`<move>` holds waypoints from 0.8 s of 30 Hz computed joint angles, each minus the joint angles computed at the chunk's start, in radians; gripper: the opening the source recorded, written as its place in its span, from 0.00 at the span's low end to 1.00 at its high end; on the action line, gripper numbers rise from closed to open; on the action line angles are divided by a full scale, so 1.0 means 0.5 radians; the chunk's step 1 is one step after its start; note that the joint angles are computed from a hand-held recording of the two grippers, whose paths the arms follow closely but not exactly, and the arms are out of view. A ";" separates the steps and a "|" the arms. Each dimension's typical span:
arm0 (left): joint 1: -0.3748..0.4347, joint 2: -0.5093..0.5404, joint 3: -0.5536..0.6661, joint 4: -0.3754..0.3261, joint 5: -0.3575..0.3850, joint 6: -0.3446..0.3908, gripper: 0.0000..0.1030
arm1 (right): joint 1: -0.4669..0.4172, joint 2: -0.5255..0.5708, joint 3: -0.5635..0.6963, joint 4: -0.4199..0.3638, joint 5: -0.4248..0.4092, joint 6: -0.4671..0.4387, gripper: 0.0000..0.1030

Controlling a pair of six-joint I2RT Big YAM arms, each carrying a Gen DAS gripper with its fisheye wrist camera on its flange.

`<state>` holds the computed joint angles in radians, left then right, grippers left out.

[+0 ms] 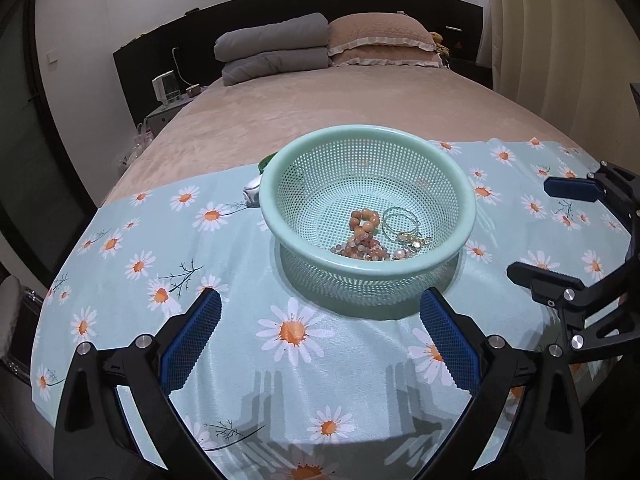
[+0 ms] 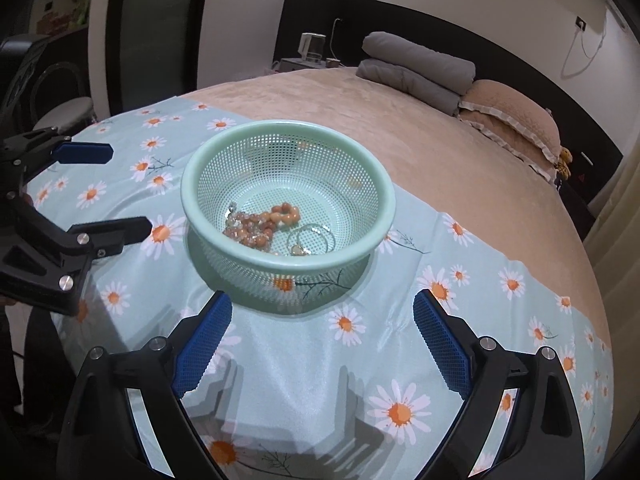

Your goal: Organize jewelry

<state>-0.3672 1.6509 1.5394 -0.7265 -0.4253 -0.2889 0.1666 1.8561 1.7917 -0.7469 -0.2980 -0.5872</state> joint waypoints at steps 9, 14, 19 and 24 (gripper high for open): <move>-0.026 -0.043 -0.006 -0.082 -0.090 -0.109 0.94 | -0.048 -0.106 -0.124 0.061 -0.047 0.027 0.87; -0.035 -0.029 0.013 -0.194 -0.103 -0.151 0.94 | -0.063 -0.122 -0.136 0.065 -0.080 0.056 0.87; -0.039 -0.034 0.036 -0.300 -0.126 -0.206 0.94 | -0.062 -0.156 -0.187 0.128 -0.030 0.054 0.87; -0.055 -0.045 0.031 -0.315 -0.142 -0.219 0.94 | -0.070 -0.159 -0.191 0.117 0.000 0.059 0.87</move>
<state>-0.3949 1.6283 1.5550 -0.8839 -0.4963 -0.3985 0.1315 1.7764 1.6963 -0.6883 -0.2978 -0.5579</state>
